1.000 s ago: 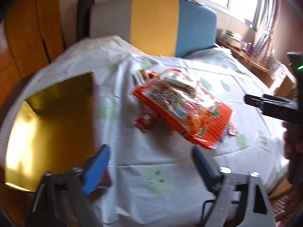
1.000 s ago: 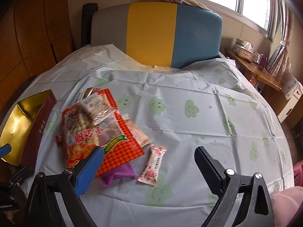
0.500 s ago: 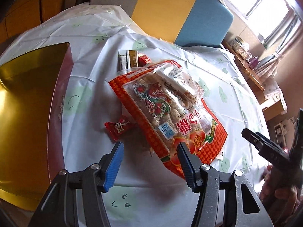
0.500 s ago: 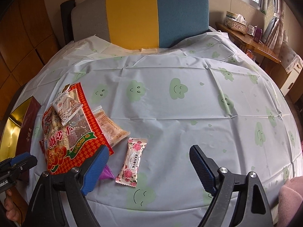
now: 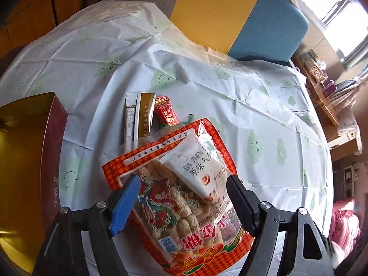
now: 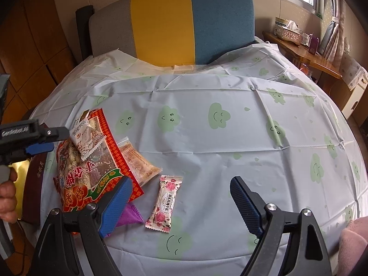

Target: Organize snacks

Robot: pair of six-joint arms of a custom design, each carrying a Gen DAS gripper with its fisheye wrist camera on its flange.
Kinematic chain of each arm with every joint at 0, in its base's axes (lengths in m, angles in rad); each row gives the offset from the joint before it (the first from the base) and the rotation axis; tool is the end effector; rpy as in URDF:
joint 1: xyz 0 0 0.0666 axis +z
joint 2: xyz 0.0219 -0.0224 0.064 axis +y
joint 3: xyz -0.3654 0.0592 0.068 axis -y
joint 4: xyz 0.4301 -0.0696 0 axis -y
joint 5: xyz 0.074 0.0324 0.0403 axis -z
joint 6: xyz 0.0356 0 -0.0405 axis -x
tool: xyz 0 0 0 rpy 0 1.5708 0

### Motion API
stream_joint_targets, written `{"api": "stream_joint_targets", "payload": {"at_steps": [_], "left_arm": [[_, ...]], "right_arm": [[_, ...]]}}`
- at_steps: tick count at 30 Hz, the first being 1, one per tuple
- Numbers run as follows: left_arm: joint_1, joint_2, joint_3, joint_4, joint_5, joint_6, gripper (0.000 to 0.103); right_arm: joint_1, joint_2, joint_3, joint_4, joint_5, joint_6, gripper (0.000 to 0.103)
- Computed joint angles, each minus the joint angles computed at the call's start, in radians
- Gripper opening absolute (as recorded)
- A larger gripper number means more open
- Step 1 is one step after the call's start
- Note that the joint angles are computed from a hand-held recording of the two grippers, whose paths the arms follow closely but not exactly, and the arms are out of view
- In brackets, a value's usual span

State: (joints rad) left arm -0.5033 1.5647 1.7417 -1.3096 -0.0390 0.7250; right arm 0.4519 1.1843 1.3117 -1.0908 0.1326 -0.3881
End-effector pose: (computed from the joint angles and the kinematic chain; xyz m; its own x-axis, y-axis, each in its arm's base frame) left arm 0.4887 -0.2680 0.4728 -0.9037 -0.2588 -0.3410 -0.1761 0.9508 -0.2549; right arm 0.3944 0.1858 0.4595 -0.8219 0.0180 -0.5694 -0.0583 0.9916 0.1155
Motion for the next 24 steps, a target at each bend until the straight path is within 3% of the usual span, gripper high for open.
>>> {"api": "stream_joint_targets", "payload": {"at_steps": [5, 9, 10, 11, 13, 14, 15, 24], "left_arm": [[-0.010, 0.135, 0.154, -0.146, -0.065, 0.006, 0.085], [-0.021, 0.148, 0.156, -0.157, -0.081, 0.003, 0.083], [-0.025, 0.144, 0.152, -0.150, -0.091, -0.011, 0.079], [-0.031, 0.131, 0.135, -0.136, -0.108, -0.034, 0.064], [-0.042, 0.109, 0.116, -0.113, -0.136, -0.074, 0.049], [-0.040, 0.097, 0.103, -0.094, -0.118, -0.095, 0.033], [-0.038, 0.079, 0.083, -0.080, -0.095, -0.108, 0.024], [-0.038, -0.110, -0.134, 0.086, -0.056, -0.231, 0.019]], "right_arm": [[-0.009, -0.006, -0.002, 0.006, -0.028, -0.009, 0.089], [-0.014, -0.011, -0.005, 0.013, -0.048, -0.015, 0.089], [-0.015, -0.013, -0.005, 0.014, -0.051, -0.017, 0.089], [-0.015, -0.013, -0.006, 0.014, -0.051, -0.019, 0.089], [-0.015, -0.013, -0.005, 0.010, -0.051, -0.024, 0.089], [-0.015, -0.012, -0.005, 0.008, -0.051, -0.025, 0.089], [-0.013, -0.011, -0.004, 0.006, -0.048, -0.024, 0.089], [-0.010, -0.007, -0.005, -0.003, -0.039, -0.011, 0.086]]}}
